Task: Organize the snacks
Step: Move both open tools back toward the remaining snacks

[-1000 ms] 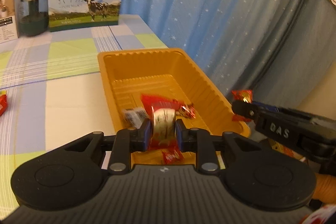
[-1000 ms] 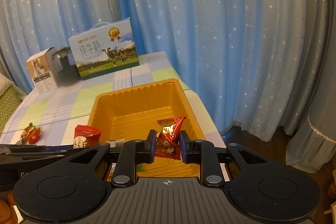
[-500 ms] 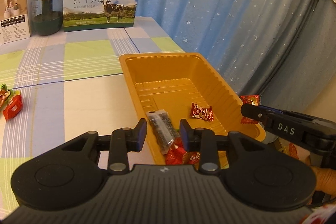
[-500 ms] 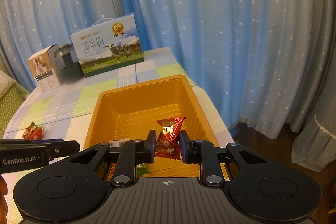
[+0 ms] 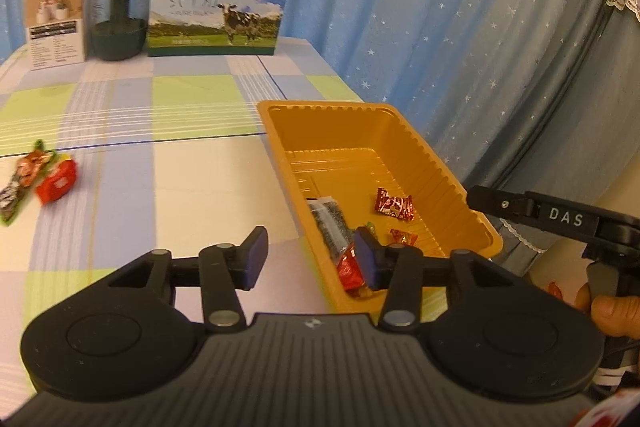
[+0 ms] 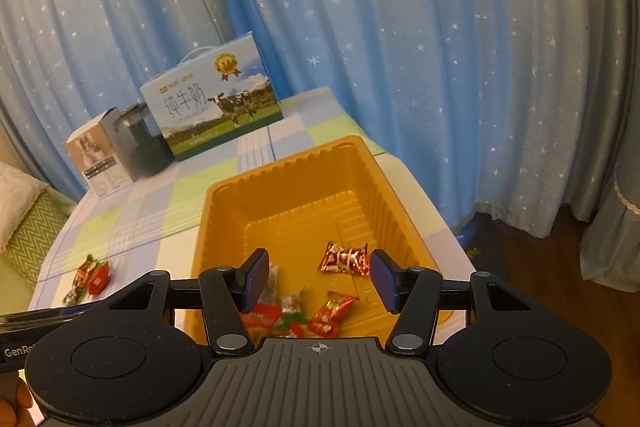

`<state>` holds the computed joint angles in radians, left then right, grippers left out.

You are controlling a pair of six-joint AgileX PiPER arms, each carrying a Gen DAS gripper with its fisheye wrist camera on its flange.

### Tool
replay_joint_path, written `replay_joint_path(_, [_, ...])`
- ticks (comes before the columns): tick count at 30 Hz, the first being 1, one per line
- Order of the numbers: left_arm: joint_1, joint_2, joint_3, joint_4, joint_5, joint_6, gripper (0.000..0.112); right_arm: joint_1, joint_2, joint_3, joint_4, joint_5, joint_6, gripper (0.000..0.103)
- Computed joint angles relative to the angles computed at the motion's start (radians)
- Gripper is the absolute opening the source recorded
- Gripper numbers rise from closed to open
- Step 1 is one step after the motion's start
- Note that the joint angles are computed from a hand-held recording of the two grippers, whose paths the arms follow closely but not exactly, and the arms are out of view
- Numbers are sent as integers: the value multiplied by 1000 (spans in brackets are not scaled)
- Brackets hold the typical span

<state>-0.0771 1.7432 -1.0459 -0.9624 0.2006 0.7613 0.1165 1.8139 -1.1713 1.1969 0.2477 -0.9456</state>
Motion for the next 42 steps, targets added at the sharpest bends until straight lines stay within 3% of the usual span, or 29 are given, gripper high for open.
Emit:
replay_joint_path(7, [38, -196, 171, 23, -14, -23, 61, 77, -154, 119, -88, -9, 102, 58])
replay_joint_path(15, [129, -441, 357, 280, 10, -250, 75, 241, -260, 201, -344, -61, 417, 62])
replay_joint_path(22, [241, -615, 451, 534, 67, -465, 83, 400, -270, 205, -671, -102, 766, 62])
replay_joint_path(28, [371, -701, 483, 486, 127, -375, 86, 498, -252, 194, -883, -119, 987, 63])
replay_joint_path(42, [569, -694, 497, 196, 188, -24, 87, 555, -208, 148, -1045, -116, 1149, 63])
